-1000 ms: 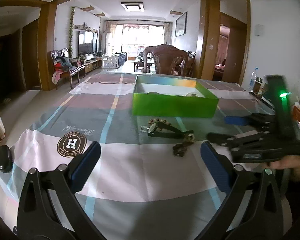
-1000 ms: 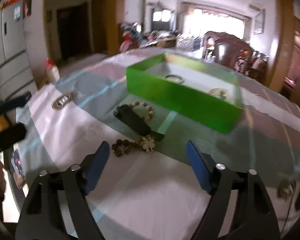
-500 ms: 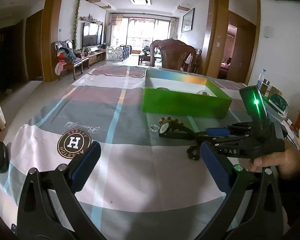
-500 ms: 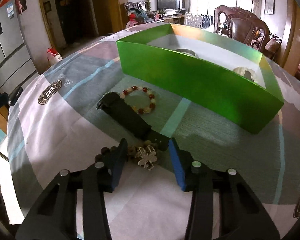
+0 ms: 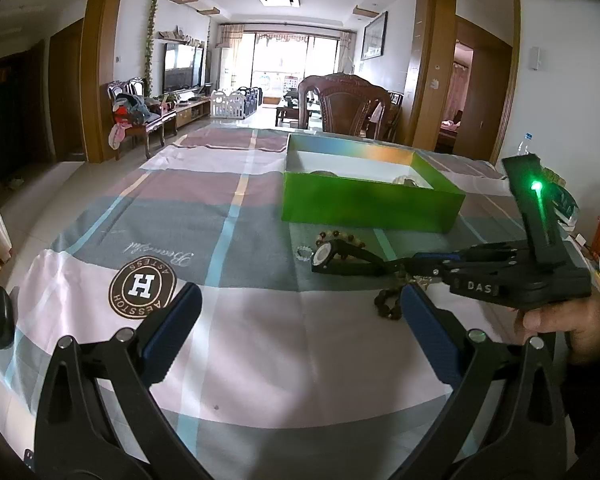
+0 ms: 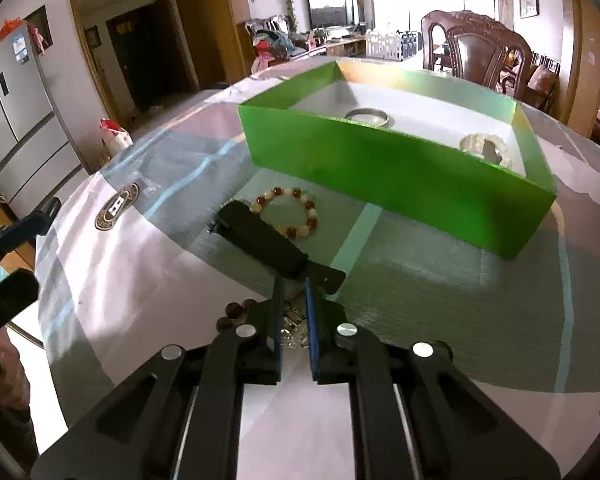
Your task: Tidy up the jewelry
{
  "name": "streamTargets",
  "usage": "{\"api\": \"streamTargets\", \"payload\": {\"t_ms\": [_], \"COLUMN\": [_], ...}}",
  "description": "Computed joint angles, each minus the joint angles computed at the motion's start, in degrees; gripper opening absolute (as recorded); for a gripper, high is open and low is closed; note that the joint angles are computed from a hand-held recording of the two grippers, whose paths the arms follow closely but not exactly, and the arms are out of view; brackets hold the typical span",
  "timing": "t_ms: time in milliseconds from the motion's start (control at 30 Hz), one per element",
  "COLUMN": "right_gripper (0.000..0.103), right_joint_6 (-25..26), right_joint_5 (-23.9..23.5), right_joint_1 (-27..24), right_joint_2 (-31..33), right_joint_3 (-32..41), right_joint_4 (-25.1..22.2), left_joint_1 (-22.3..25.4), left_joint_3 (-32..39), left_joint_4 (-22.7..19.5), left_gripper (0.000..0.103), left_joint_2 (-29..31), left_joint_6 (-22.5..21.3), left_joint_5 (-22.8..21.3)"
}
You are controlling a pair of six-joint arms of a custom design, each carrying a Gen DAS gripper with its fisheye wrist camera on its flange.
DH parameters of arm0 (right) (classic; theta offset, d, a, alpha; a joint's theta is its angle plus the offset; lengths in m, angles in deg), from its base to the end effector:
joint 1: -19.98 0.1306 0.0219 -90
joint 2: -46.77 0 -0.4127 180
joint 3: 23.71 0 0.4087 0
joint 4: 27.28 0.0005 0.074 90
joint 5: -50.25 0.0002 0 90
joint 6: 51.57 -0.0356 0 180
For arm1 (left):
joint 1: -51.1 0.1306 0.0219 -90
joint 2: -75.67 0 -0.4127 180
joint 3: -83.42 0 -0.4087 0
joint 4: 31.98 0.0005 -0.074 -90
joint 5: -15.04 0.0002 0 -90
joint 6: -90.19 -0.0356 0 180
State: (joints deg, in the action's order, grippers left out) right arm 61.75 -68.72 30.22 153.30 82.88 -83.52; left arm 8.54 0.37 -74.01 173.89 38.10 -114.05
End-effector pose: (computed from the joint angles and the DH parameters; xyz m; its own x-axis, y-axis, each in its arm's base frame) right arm 0.5937 0.1243 0.4392 -0.5842 -0.4575 -0.6704 -0.7101 0.6881 0.1492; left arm 0.4298 -0.3649 0.4602 -0.5134 -0.1760 -0.8399 -0.1629 0.9809 -0.1060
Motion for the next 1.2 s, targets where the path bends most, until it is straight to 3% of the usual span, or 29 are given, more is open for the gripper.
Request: {"api": "streamTargets", "payload": {"t_ms": [233,467,667,767,933,1067,1133,1167,1200], "right_gripper": [0.010,0.010,0.010,0.010,0.010,0.010,0.010,0.010,0.010], "right_joint_6": [-4.7,-6.0,-8.3,-8.3,-8.6,-8.7,-8.5,-8.5,-8.2], "right_joint_5": [-4.3,-7.2,-10.8,-11.7,-12.7,-12.8,-12.9,-13.0,-13.0], "right_joint_1": [-2.8,-4.9,-7.7,-8.6,-10.2,-11.1,-11.3,-11.3,-11.3], "right_joint_2": [-1.5,-3.5,-6.9,-8.7,-10.5,-11.2,-11.2,-11.2,-11.2], "right_joint_3": [-0.9,-2.6,-5.2,-7.3,-9.6,-10.5,-10.6,-10.6,-10.6], "right_joint_4": [2.7,3.4,5.8,6.2,5.6,5.7,5.6,5.6,5.4], "left_joint_1": [-0.2,0.5,2.4,4.6,7.0,8.1,8.6,9.0,9.0], "left_joint_3": [0.9,2.5,8.0,12.3,20.8,23.2,23.1,23.1,22.8], "left_joint_4": [-0.7,-1.5,-1.7,-4.3,-15.3,-19.1,-18.5,-18.2,-17.8], "left_gripper": [0.099,0.099,0.099,0.097,0.077,0.055,0.024,0.013,0.009], "left_joint_2": [0.7,2.2,6.2,9.6,16.1,18.5,18.8,19.0,18.8], "left_joint_6": [-0.7,-1.5,-8.1,-8.7,-11.1,-11.2,-10.7,-10.4,-9.6], "left_joint_5": [0.1,2.3,5.7,8.7,11.1,13.4,15.3,16.8,16.4]}}
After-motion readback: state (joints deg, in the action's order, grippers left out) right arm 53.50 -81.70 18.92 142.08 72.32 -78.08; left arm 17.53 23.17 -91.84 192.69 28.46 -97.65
